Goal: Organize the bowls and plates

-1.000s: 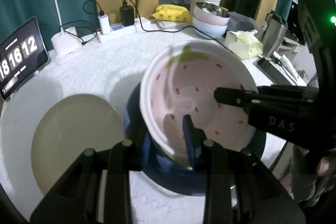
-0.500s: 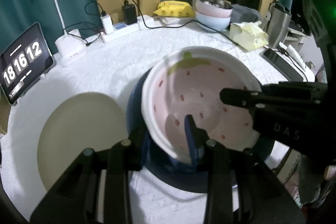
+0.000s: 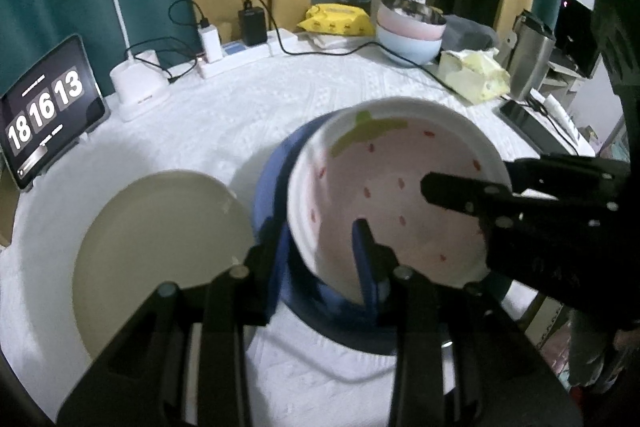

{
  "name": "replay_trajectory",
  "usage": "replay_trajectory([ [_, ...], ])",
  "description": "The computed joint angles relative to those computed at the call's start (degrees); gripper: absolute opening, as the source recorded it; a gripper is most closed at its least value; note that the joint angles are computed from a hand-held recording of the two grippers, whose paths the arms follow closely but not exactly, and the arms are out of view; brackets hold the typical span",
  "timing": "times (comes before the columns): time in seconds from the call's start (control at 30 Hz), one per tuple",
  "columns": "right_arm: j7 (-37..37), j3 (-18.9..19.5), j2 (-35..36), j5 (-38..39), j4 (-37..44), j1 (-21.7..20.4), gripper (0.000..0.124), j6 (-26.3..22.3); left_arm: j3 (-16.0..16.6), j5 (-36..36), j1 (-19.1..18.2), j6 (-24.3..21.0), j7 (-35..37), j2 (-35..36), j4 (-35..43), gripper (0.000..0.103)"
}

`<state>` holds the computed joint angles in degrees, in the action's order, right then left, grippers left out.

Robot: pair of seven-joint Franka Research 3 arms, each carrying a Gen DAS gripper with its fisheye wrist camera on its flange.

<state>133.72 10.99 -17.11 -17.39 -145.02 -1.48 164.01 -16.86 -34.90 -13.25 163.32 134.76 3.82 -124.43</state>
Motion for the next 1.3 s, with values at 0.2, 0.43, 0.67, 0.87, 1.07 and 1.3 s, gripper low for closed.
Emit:
replay_trajectory([
  [0.2, 7.15, 3.74, -1.92, -9.05, 0.15, -4.5, 0.052, -1.32, 0.13, -4.06, -0.23, 0.22, 4.19, -1.36, -0.41, 0.034],
  [0.43, 7.83, 2.29, -3.14, -9.78, -0.95, -4.14, 0.052, -1.87, 1.25, -6.15, -0.76, -0.14, 6.0, -2.2, -0.57, 0.034],
  [0.67, 8.24, 2.25, -4.43, -9.58, -2.02, -4.78, 0.052, -2.09, 2.21, -8.36, -0.46, 1.03, 7.2, -2.23, -0.01, 0.035],
  [0.87, 8.36, 2.25, -5.36, -9.36, -2.69, -5.69, 0.052, -2.35, 2.22, -7.56, 0.58, 1.28, 5.51, -1.02, 1.1, 0.035],
  [1.07, 7.87, 1.96, -5.81, -8.42, -3.8, -6.49, 0.052, -1.77, 1.21, -8.01, 1.42, 2.0, 6.16, -0.2, 1.11, 0.037],
  [1.3, 6.01, 1.21, -5.14, -5.79, -4.91, -6.73, 0.052, -0.41, 0.43, -5.76, 1.74, 2.42, 4.37, 0.83, 1.29, 0.043],
])
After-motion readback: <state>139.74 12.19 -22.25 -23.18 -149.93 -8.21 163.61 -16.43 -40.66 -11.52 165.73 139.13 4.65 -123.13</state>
